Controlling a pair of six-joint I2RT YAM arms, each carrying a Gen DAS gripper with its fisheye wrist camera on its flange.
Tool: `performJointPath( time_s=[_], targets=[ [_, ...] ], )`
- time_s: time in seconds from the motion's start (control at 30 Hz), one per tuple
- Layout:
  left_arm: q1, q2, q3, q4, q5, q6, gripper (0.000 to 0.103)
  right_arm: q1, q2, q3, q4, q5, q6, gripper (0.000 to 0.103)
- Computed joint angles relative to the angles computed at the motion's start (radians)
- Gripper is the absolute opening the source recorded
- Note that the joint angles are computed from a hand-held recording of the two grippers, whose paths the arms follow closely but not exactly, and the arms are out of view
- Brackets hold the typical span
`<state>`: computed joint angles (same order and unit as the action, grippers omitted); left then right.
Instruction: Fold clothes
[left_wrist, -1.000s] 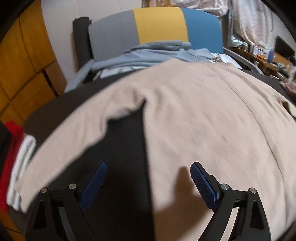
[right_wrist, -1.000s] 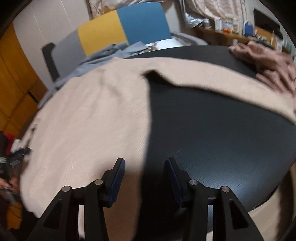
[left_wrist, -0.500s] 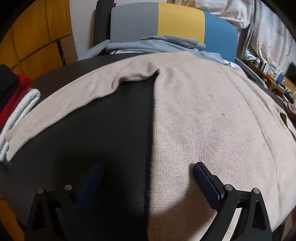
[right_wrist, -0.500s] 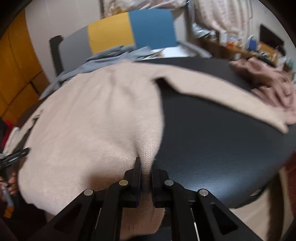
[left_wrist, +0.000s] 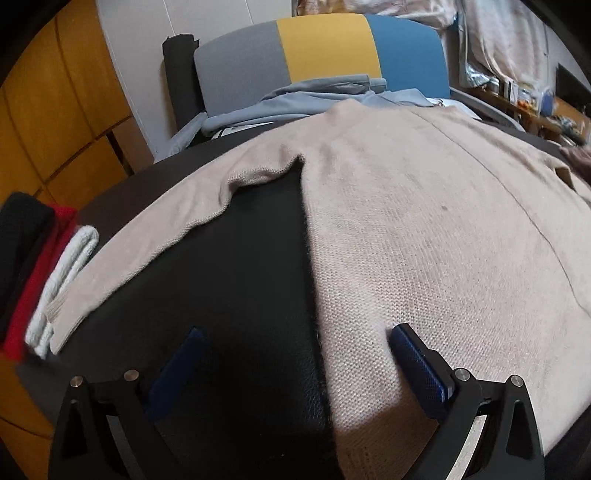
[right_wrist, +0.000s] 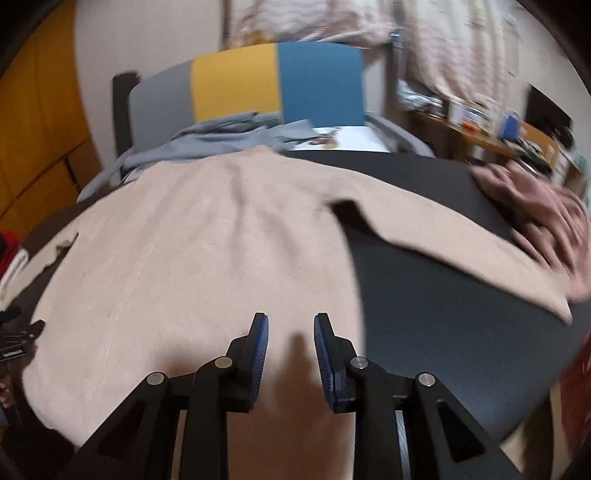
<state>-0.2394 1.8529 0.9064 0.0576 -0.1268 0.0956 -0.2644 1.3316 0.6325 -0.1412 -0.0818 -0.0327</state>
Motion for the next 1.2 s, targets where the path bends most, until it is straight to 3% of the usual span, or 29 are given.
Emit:
performJointPath(
  time_s=[0.13,0.27,0.43,0.5,0.57,0.7,0.83,0.97,1.07,1.2],
  targets=[
    [0.029,0.011,0.017,-0.036,0.059,-0.053,0.103,0.036,0.237,0.14,0.064,-0.02,-0.032,0.025],
    [0.055,0.02,0.026,-0.061,0.124,-0.112,0.103,0.044,0.38,0.215,0.075,0.095,-0.082,0.028],
    [0.05,0.008,0.015,-0.061,0.132,-0.104,0.103,-0.033,0.399,0.23,0.064,0.1,0.005,0.028],
    [0.068,0.009,0.044,-0.114,0.173,-0.098,0.103,-0.004,0.384,0.264,-0.007,0.143,0.028,0.028],
    [0.093,0.004,0.07,-0.15,0.191,-0.081,0.102,0.052,0.332,0.24,0.01,0.151,0.042,0.029],
    [0.184,-0.004,0.102,-0.124,0.102,-0.108,0.102,0.225,0.319,0.232,0.086,0.12,0.059,0.03],
    [0.376,0.087,0.266,-0.248,0.06,-0.261,0.102,0.401,0.411,0.294,0.135,0.195,0.017,0.03],
    [0.505,0.174,0.392,-0.317,-0.087,-0.359,0.102,0.493,0.489,0.345,0.162,0.217,-0.015,0.03],
    [0.548,0.271,0.531,-0.405,-0.225,-0.374,0.102,0.509,0.575,0.407,0.141,0.246,-0.034,0.03],
    [0.562,0.332,0.606,-0.434,-0.18,-0.344,0.102,0.518,0.585,0.4,0.152,0.266,-0.029,0.032]
  ],
)
